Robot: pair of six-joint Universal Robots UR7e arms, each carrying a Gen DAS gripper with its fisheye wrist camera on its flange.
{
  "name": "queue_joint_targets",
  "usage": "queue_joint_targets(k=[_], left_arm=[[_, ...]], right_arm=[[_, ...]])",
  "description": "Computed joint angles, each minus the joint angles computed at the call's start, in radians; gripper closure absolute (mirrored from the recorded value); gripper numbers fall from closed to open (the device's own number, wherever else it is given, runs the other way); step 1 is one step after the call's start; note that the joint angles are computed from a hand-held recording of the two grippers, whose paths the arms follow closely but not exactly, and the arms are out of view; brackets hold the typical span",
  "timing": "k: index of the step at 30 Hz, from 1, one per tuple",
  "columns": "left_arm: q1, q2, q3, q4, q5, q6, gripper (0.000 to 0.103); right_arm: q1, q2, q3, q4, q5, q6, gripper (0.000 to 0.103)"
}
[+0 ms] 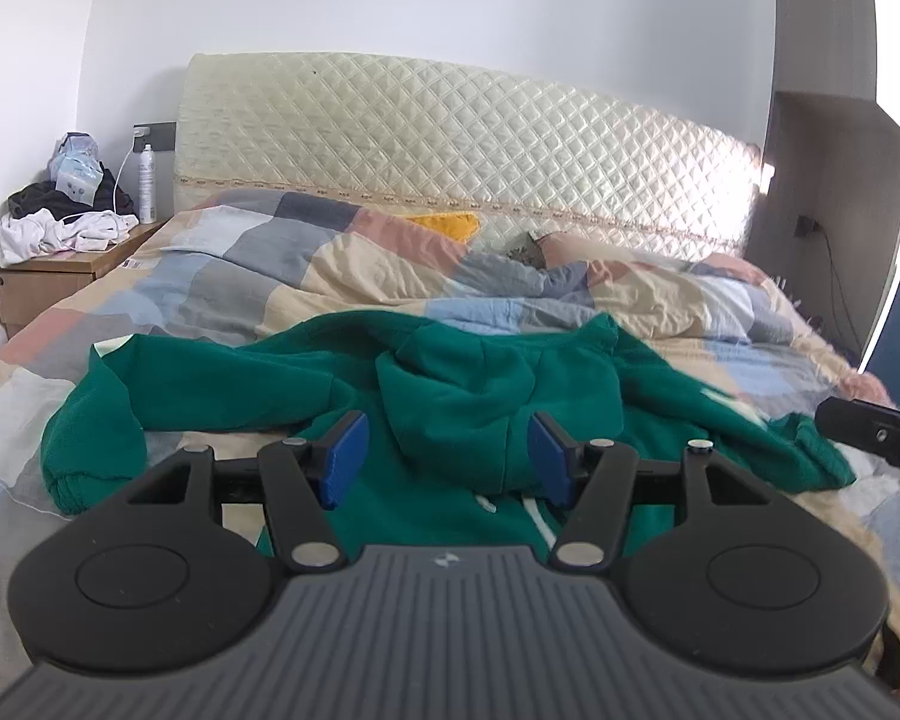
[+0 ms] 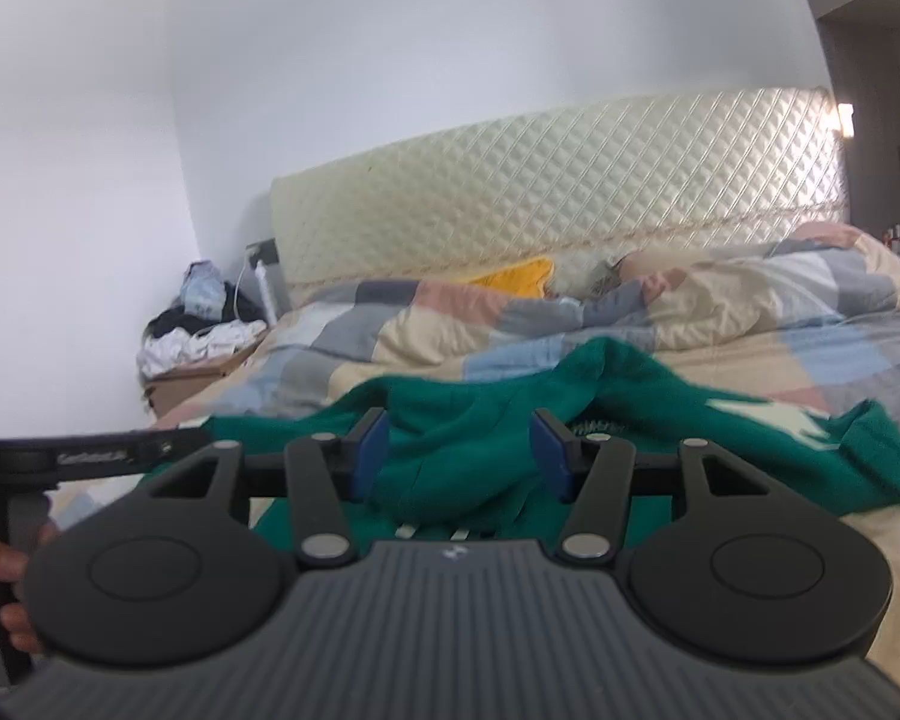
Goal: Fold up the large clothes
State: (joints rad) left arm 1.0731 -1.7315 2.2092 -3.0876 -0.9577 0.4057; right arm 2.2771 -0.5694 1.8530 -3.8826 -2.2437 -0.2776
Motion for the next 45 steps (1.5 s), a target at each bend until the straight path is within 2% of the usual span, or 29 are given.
queue_joint_targets(k=[4, 8, 11, 18, 20, 21, 23, 28, 34, 37, 38, 40, 42, 45], left_arm=[[0.053, 0.028, -0.01, 0.028, -0.041, -0.002, 0.039], [0.108, 0.084, -0.046, 0.04, -0.063, -0.016, 0.039], [0.15, 0.139, -0.082, 0.042, -0.078, -0.011, 0.039], [0.215, 0.231, -0.158, 0.037, -0.103, 0.011, 0.039], [0.228, 0.251, -0.18, 0.04, -0.105, 0.001, 0.039], [0.238, 0.261, -0.191, 0.04, -0.115, -0.003, 0.039], [0.251, 0.285, -0.208, 0.021, -0.106, -0.004, 0.039], [0.292, 0.321, -0.255, 0.035, -0.113, -0.044, 0.039], [0.33, 0.343, -0.281, 0.042, -0.13, -0.09, 0.039], [0.347, 0.354, -0.297, 0.062, -0.14, -0.123, 0.039], [0.351, 0.356, -0.299, 0.065, -0.143, -0.131, 0.039], [0.354, 0.358, -0.298, 0.062, -0.142, -0.15, 0.039], [0.363, 0.364, -0.302, 0.072, -0.164, -0.154, 0.039], [0.363, 0.379, -0.301, 0.064, -0.147, -0.142, 0.039]], right_arm=[[-0.019, 0.042, 0.003, -0.015, -0.002, -0.041, 0.047], [-0.058, 0.065, -0.012, 0.064, 0.025, 0.012, 0.047], [-0.085, 0.092, -0.053, 0.122, 0.028, 0.021, 0.038], [-0.144, 0.167, -0.167, 0.194, 0.066, 0.047, 0.038], [-0.154, 0.2, -0.211, 0.215, 0.06, 0.031, 0.035], [-0.159, 0.219, -0.237, 0.227, 0.054, 0.017, 0.028], [-0.17, 0.257, -0.287, 0.24, 0.053, -0.008, 0.021], [-0.204, 0.342, -0.433, 0.326, 0.036, -0.003, 0.021], [-0.233, 0.456, -0.645, 0.418, 0.005, -0.079, 0.018], [-0.246, 0.494, -0.742, 0.478, 0.009, -0.086, 0.019], [-0.249, 0.506, -0.778, 0.507, 0.008, -0.083, 0.021], [-0.255, 0.532, -0.857, 0.574, 0.005, -0.074, 0.036], [-0.263, 0.548, -0.936, 0.662, 0.023, -0.055, 0.063], [-0.259, 0.613, -1.139, 0.779, 0.01, -0.1, 0.076]])
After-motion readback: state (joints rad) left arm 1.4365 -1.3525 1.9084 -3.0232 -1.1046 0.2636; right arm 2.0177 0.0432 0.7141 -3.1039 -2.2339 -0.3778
